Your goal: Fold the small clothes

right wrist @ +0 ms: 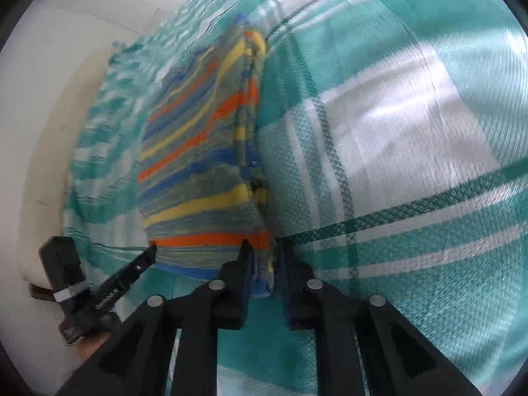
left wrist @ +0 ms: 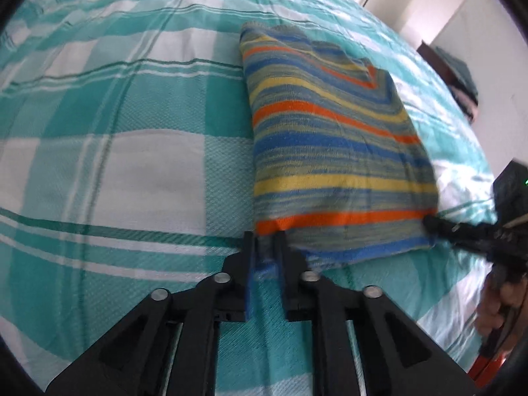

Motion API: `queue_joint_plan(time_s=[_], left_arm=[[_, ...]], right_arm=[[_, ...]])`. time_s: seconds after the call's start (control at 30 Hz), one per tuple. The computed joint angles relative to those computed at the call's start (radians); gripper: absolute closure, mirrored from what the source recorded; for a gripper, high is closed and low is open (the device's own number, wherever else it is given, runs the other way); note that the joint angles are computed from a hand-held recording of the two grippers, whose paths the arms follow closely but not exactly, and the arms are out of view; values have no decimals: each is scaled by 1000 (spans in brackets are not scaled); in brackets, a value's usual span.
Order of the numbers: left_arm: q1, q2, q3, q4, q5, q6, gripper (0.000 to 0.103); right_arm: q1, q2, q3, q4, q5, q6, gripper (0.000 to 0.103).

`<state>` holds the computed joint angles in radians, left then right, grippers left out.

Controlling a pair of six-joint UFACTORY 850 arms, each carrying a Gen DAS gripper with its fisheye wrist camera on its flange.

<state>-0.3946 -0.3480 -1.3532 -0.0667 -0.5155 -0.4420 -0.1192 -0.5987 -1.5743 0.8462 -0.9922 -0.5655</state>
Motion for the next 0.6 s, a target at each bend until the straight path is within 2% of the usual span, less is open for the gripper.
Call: queue_joint_plan(time_s=[0.03, 0.13, 0.2, 0.3, 0.37, 0.4, 0.47, 0.5, 0.53, 0.6], left_arm=[[-4, 13, 2, 41, -15, -32, 75], [-13, 64, 32, 305, 21, -243, 63], [-7, 60, 6, 397, 23, -311, 63], [10, 22, -50, 298, 95, -219, 63], [-1, -5, -70, 219, 135, -130, 63], [-6, -28, -89, 197, 118, -98, 63], [-16, -97, -146, 163, 26, -35, 63], [-24, -129, -176, 188, -23, -39, 61], [-31, -139, -177, 223, -49, -48, 61], [-35, -102, -133, 259, 3, -86, 56]], right_arm=[[2, 16, -3, -24, 28, -5, 68], [18, 86, 2, -76, 150, -96, 66], [39, 97, -29, -80, 185, -166, 66], [71, 44, -122, 38, 123, -312, 67], [86, -5, -165, 81, 77, -348, 67], [97, -26, -180, 55, 77, -331, 67], [119, -58, -178, -103, 151, -254, 67], [118, -74, -168, -152, 172, -228, 76], [104, -83, -174, -159, 151, -214, 81], [89, -72, -180, -133, 149, -203, 84]])
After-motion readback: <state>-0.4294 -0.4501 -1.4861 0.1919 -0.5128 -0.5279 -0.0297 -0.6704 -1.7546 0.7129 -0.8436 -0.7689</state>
